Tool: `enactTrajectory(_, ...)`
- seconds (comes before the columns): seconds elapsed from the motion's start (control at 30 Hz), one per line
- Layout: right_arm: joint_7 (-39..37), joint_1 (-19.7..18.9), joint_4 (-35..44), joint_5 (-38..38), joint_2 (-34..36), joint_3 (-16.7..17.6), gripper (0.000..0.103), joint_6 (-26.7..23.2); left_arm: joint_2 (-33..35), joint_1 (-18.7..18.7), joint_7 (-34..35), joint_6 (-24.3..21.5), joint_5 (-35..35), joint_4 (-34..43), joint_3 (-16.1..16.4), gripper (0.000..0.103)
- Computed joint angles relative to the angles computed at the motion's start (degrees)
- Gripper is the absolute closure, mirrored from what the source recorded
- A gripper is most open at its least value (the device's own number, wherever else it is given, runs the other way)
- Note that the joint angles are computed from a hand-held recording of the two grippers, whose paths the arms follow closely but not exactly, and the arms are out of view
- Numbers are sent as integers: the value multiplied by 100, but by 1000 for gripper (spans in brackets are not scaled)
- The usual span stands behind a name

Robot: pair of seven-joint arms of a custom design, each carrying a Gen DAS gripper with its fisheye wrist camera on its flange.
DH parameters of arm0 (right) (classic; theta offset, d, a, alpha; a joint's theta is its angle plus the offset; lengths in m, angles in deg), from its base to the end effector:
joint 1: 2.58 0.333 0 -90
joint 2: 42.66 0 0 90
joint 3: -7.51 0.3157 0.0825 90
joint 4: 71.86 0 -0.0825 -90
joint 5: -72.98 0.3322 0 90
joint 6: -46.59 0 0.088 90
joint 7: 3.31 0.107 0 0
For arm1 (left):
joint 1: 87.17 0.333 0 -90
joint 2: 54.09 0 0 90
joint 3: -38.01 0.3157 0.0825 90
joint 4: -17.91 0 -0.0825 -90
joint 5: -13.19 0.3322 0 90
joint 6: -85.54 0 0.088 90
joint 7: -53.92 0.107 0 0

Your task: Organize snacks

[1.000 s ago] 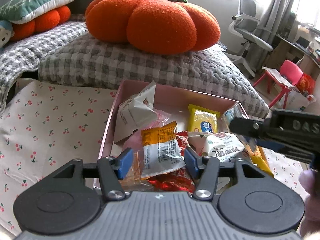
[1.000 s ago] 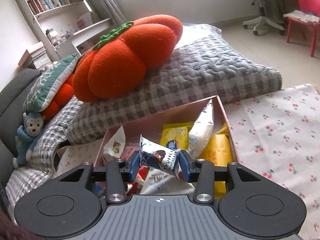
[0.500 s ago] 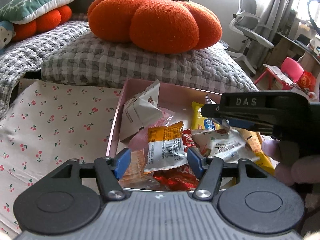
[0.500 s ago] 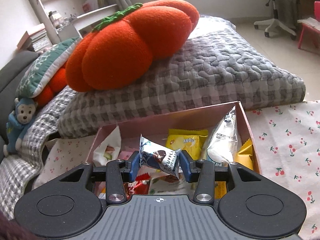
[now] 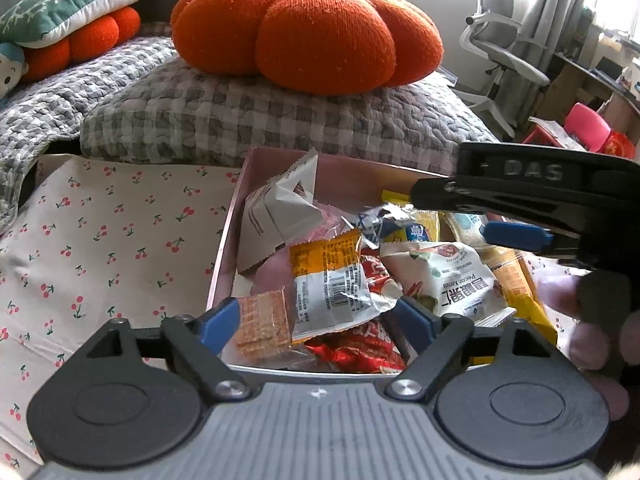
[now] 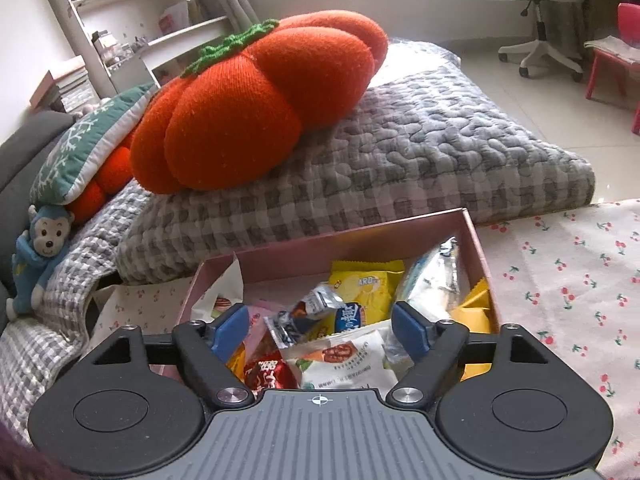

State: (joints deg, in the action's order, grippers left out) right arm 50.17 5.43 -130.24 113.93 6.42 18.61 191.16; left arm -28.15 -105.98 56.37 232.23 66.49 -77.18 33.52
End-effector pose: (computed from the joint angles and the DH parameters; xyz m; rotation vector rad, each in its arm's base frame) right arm 0.7454 0.1834 0.4272 -1.8366 1.2262 -0.0987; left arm 0.6065 -0.2653 0.4180 -2.1267 1.3267 -0.6900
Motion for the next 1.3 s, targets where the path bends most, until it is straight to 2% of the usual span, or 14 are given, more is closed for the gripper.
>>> enactTrajectory(0.1,-138,-78,-417,108,-282,12,17,160,1,16,111,-36,-101,6,-47,16)
enactTrajectory(0.43,-703,-306,-1775,615,-1178,-60,11,737,-141,-117,289,-340,-86,-50,-119,7)
enactTrajectory(0.63,-666,-410,-2248,759,-1476,-217,11,800,-286,-152,292,-524,-128,-197,-198,3)
enactTrajectory(0.97,-1249,-603,-3346,1211,-2169,-272,11,871,-577,-194,490,-870,-359,-483,-399,3)
enactTrajectory(1.1,-1436,-572,-3784,1300,-2487,-376,11,835,-745,-207,541,-1052,-488,-598,-491,1)
enactTrajectory(1.3,-1706,-422,-4338,1239,-2929,-539,11,846,-1026,-180,359,-949,-528,-911,-593,1)
